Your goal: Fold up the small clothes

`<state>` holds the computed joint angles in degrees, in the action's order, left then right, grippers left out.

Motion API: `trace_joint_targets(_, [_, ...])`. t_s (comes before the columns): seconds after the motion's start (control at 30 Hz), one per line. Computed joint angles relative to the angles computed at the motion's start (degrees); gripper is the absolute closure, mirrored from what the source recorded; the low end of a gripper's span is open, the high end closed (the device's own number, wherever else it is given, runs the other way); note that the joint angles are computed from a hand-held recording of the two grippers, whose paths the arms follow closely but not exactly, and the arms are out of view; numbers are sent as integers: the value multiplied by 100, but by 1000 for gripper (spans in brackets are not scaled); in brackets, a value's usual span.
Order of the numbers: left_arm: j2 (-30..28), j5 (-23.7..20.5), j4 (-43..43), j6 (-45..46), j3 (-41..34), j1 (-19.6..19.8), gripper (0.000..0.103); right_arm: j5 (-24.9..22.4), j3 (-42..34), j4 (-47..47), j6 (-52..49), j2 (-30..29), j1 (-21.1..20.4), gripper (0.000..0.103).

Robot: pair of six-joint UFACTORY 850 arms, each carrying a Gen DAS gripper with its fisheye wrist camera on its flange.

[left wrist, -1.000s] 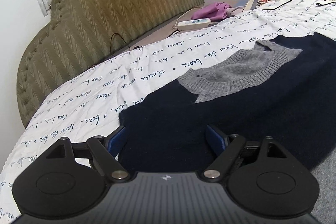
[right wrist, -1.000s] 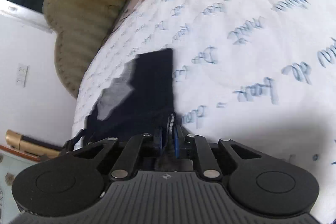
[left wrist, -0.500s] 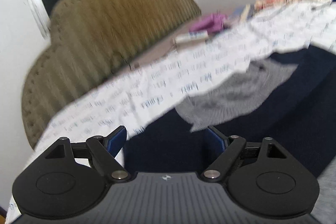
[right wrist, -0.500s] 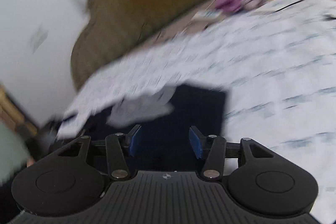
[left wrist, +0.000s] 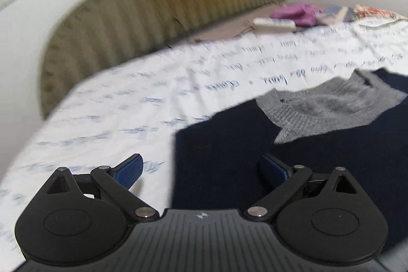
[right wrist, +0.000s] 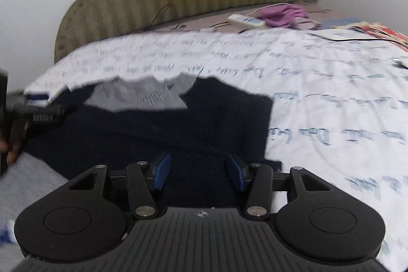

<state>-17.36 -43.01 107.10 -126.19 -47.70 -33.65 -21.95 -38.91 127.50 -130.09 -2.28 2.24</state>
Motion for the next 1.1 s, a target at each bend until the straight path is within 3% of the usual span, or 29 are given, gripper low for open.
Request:
trace_joint_targets(0.1, [1077, -241, 420, -1123, 1036, -555, 4, -812, 677, -1135, 1257, 957, -456, 36])
trace_joint_targets(0.13, [1468, -298, 304, -1308, 1382, -847, 4, -1097, 915, -1625, 1847, 1260, -667, 29])
trace_joint_targets(0.2, [1995, -419, -154, -1369, 1847, -1431, 4, -1627, 1366, -2579, 2929, 1789, -1096, 27])
trace_joint_targets(0.27, [2297, -630, -945, -1222, 2165, -2125, 4, -1814, 1783, -3306, 3773, 2279, -1365, 27])
trace_joint_targets(0.37, [2631, -627, -2208, -849, 2464, -2818, 4, -1766, 2337, -4411, 4940, 3080, -1565, 27])
trace_joint_targets(0.47, [2538, -369, -3559, -206, 2407, -3069, 4, -1849, 2730, -5286, 5837, 3904, -1825, 29])
trace_joint_targets(0.57, [2721, -389, -3935, -424, 2542, -3331, 4, -2141, 2915, -5890, 6463, 4533, -2379, 28])
trace_joint_targets(0.63, [2907, -320, -4192, -318, 2576, -3379, 4, -2344, 2910, -6362, 6835, 4608, -2715, 27])
trace_joint_targets(0.73, [3042, -302, -4410, -263, 2598, -3499, 4, -3147, 2961, -6531, 6686, 4358, -3307, 27])
trace_joint_targets(0.8, [3143, -299, -4511, -321, 2643, -3611, 4, -3572, 2935, -6550, 6616, 4179, -3477, 27])
trace_joint_targets(0.9, [3291, -280, -4591, -491, 2721, -3812, 4, -4168, 2941, -6543, 6537, 3900, -3603, 26])
trace_joint_targets(1.1, [3497, -249, -4663, -697, 2815, -4076, 4, -4527, 3144, -6455, 6710, 4149, -3414, 26])
